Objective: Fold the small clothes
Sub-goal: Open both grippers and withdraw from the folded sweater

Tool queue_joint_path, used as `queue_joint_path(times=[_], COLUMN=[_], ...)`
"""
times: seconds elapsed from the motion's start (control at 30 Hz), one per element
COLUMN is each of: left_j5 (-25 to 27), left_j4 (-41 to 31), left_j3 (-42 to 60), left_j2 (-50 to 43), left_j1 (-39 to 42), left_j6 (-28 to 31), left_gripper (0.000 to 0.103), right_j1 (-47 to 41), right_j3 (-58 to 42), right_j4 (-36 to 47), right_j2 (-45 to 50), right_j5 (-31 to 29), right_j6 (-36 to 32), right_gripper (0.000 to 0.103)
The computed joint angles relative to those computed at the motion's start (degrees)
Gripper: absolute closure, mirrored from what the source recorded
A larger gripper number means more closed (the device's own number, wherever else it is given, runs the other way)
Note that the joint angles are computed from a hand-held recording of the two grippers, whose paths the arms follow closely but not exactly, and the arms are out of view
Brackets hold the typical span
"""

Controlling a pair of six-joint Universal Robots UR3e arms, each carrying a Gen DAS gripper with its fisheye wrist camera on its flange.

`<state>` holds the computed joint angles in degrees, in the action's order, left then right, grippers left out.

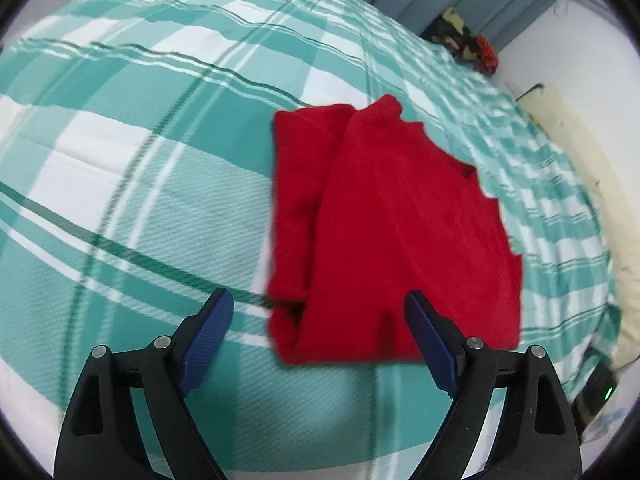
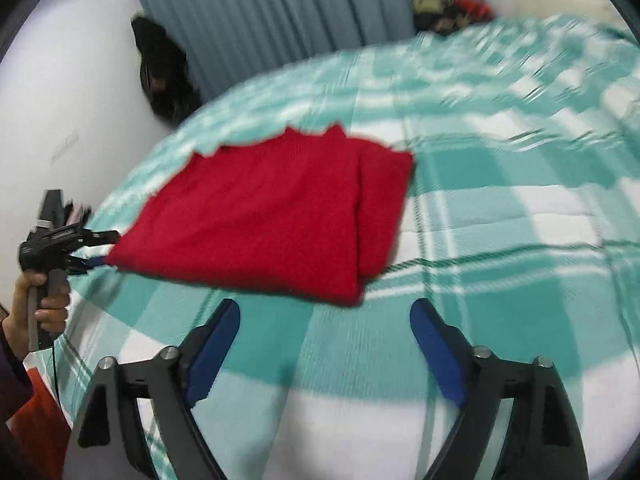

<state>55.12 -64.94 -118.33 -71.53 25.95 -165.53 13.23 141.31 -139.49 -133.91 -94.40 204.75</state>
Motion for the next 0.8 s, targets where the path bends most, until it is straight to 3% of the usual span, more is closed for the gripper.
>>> queue_joint_path(times=[0.1,0.2,0.4,0.53,0.8], left_j5=[1.6,3.6,1.6,-0.3,-7.0], left_j4=[4.8,8.4,7.1,4.6,-1.6], left_j3=[-0.1,1.4,6.9,9.5,11.2], left_j2=[-3.2,-6.6,-12.8,-15.3,-16.6], left_j1=[-3.0,-5.8,-5.8,-4.9,-0.6], left_j6=[-2.3,-3.9,-4.4,-3.3,0.3], left_gripper=[0.011,0.01,0.01,0.01,0.012], right_j1=[8.3,8.0,6.4,9.5,12.8], right_j3=[0.8,4.5,6.4,8.1,7.7], right_j4=[2.8,9.1,7.5,1.2,-3.1], right_j2=[-1.2,-9.3,-10.4,-5.3,1.3], right_j5=[-7.6,-5.9,-5.2,-7.8,-10.7], right_j6=[8.8,12.9,11.3,12.5,12.4], right_gripper=[0.016,0.016,0.014,0.011,0.005])
